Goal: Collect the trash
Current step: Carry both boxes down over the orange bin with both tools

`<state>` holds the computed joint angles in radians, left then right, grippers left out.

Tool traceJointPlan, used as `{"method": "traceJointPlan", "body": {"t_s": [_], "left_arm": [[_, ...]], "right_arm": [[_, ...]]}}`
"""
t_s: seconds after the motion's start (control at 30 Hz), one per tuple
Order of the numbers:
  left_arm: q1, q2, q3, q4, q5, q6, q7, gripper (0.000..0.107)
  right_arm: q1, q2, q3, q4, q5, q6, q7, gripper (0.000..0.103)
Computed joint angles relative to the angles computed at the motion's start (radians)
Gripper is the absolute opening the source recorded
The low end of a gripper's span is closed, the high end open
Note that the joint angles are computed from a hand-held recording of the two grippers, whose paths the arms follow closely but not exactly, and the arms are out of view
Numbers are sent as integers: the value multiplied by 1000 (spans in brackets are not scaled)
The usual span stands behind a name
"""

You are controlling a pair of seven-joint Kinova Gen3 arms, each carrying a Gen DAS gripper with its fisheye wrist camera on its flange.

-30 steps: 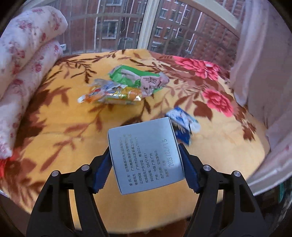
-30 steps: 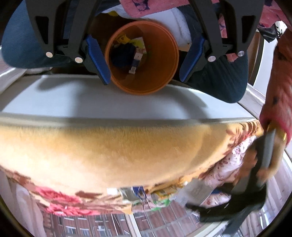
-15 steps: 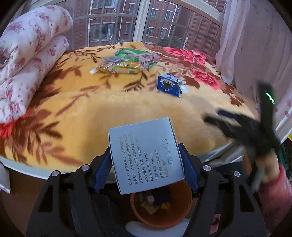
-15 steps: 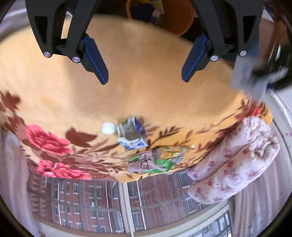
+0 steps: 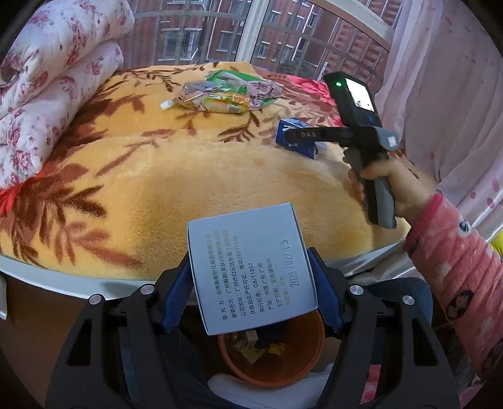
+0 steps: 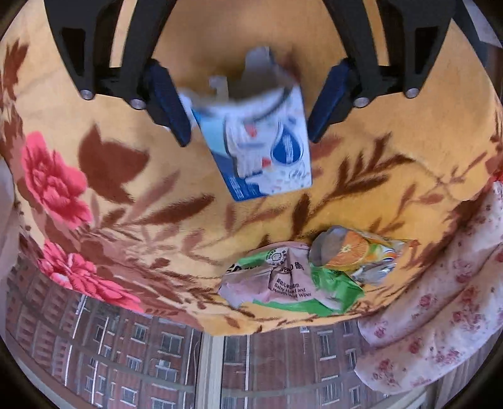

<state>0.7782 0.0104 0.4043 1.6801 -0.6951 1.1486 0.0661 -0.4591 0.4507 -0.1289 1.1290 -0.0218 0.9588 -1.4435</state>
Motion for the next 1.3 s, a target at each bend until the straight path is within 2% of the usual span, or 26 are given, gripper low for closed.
{"method": "traceJointPlan", "body": {"t_s": [0.1, 0.3, 0.53, 0.73, 0.8, 0.93, 1.1, 1.3], "left_arm": [[-4, -5, -3, 7, 6, -11, 2, 67], [-6, -3, 0, 6, 3, -14, 1, 67], [27, 19, 9, -30, -32, 32, 2, 67], [57, 41, 0, -59, -42, 53, -7, 67], [69, 49, -4, -68, -46, 61, -9, 67], [93, 67, -13, -86, -46, 75, -18, 67], [122, 93, -27, -103, -27, 87, -40, 67], [149, 125, -49, -114, 4, 87, -63, 67]], "right_arm": [[-1, 23, 0, -43, -12, 39, -7, 56], [27, -49, -21, 32, -46, -22, 22, 55], [77, -192, -39, 144, -118, -58, 87, 55], [145, -359, -50, 292, -217, -51, 185, 55], [128, -425, -20, 355, -214, -53, 192, 55], [155, -534, 9, 467, -299, -26, 275, 55], [160, -636, 62, 577, -375, 5, 355, 55], [162, -710, 94, 667, -397, 31, 372, 55]]}}
